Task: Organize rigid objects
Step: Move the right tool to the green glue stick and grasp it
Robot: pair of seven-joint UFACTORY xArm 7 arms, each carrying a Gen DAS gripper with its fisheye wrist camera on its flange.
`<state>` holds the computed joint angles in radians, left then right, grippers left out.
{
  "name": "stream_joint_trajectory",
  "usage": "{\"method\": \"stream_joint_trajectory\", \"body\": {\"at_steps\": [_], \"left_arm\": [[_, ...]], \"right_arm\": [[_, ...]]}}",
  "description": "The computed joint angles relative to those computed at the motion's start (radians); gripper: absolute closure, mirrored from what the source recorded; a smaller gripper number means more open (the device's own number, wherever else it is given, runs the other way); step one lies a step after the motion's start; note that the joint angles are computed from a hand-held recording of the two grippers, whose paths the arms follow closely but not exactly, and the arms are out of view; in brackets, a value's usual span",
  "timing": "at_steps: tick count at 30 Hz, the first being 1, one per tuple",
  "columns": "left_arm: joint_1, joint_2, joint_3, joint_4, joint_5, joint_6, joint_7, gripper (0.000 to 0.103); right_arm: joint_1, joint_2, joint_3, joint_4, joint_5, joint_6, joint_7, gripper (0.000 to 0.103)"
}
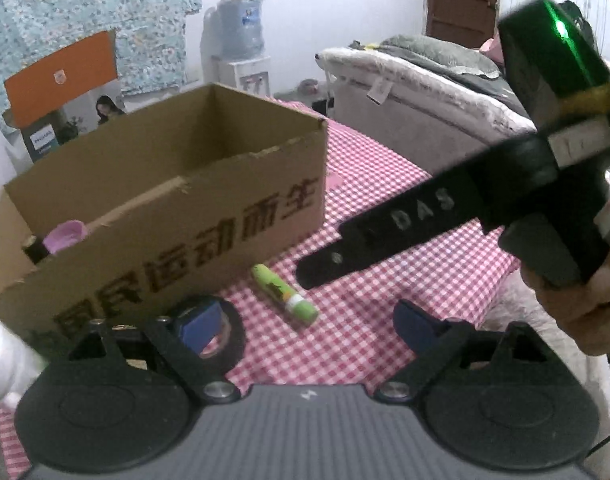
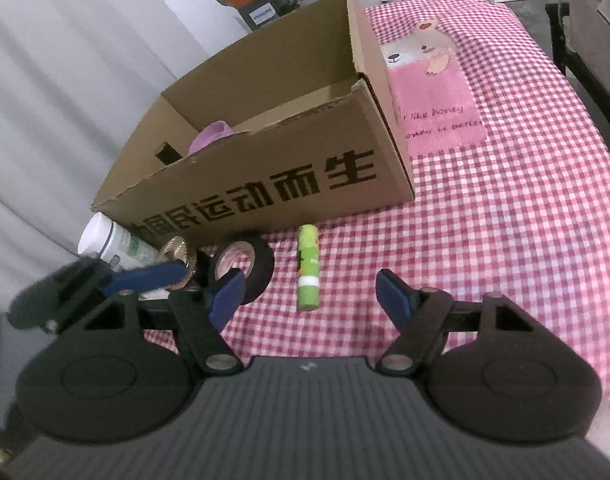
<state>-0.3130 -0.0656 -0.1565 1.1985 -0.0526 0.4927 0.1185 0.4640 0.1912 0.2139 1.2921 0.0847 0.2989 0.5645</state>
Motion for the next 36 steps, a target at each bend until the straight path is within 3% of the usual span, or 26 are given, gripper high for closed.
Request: {"method": "stream_joint_trajectory", "body": {"at_steps": [2,8,11,14,18,21,27,28,36], "left_arm": [[0.000,0.034,-0.002,0.022,0.003,-0.004,-0.019,0.010],[0.000,0.106,0.001,0.070,0.055,0.004,-0.066,0.033],[-0.003,0.144,0.005,0.106,0.083,0.026,-0.089,0.042],[-0.005,0.165,0.006,0.126,0.094,0.040,-0.087,0.043],[-0.004,0.182,0.009,0.144,0.085,0.067,-0.089,0.059],[-0.003,0.175,0.010,0.130,0.087,0.054,-0.089,0.065],[0.006,0.129,0.000,0.085,0.006,0.072,-0.024,0.066],[0.007,0.117,-0.001,0.074,-0.007,0.077,-0.012,0.066],[-0.001,-0.004,0.000,-0.033,-0.091,0.124,0.065,0.067]], "right_arm": [[-0.016,0.033,0.013,0.039,0.030,0.008,-0.043,0.044],[-0.036,0.121,0.035,0.143,0.086,0.052,-0.151,0.066],[-0.041,0.157,0.041,0.193,0.109,0.081,-0.190,0.073],[-0.039,0.184,0.036,0.224,0.122,0.104,-0.205,0.077],[-0.049,0.197,0.049,0.225,0.163,0.102,-0.234,0.086],[-0.062,0.187,0.066,0.206,0.215,0.110,-0.255,0.089],[-0.053,0.135,0.064,0.127,0.270,0.075,-0.259,0.089],[-0.088,0.126,0.101,0.126,0.310,0.115,-0.271,0.089],[-0.064,0.021,0.112,-0.014,0.472,0.064,-0.313,0.089]]}}
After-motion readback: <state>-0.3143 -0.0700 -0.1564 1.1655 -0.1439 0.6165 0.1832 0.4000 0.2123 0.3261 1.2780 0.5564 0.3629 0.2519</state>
